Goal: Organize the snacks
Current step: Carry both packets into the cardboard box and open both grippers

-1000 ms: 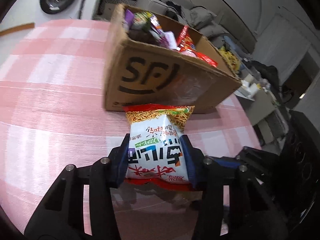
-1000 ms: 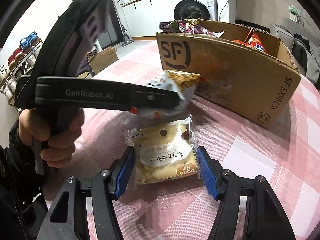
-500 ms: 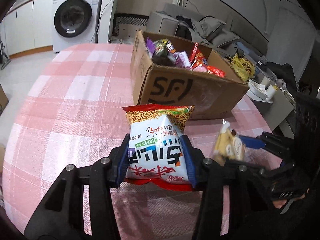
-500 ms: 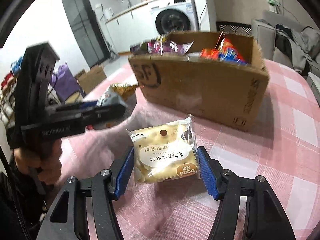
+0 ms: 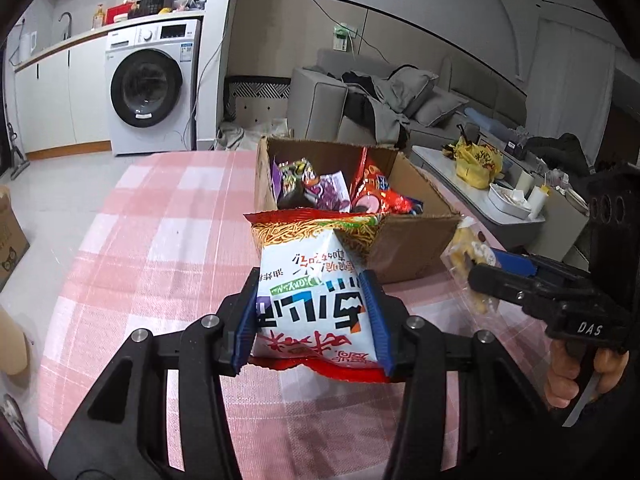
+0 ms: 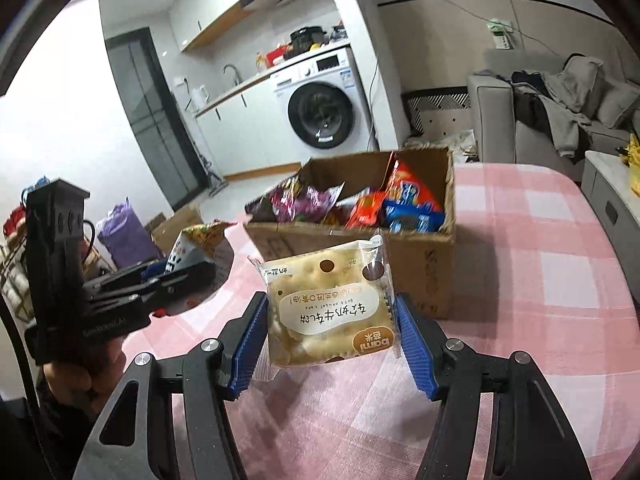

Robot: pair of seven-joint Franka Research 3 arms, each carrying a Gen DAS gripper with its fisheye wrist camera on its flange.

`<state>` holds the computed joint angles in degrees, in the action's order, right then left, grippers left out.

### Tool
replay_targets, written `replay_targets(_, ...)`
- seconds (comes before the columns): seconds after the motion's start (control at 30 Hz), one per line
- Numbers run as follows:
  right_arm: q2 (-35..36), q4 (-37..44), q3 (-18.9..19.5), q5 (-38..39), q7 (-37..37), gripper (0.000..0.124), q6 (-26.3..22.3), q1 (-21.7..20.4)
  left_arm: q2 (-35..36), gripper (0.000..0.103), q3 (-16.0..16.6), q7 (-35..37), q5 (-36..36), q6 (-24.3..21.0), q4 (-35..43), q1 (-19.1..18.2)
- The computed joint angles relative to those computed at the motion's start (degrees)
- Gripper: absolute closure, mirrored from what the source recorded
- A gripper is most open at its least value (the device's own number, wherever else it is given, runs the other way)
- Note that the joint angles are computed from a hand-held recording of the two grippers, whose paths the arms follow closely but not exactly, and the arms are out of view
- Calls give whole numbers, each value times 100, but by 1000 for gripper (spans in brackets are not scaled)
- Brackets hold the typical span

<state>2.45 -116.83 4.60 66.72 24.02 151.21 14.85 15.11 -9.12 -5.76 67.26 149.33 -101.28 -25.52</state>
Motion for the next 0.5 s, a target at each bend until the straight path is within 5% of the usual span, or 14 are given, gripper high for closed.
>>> replay_targets(0.5,168,591,43,-42,267,60,261,-35,171,58,51,409,-15,-438,664,-150)
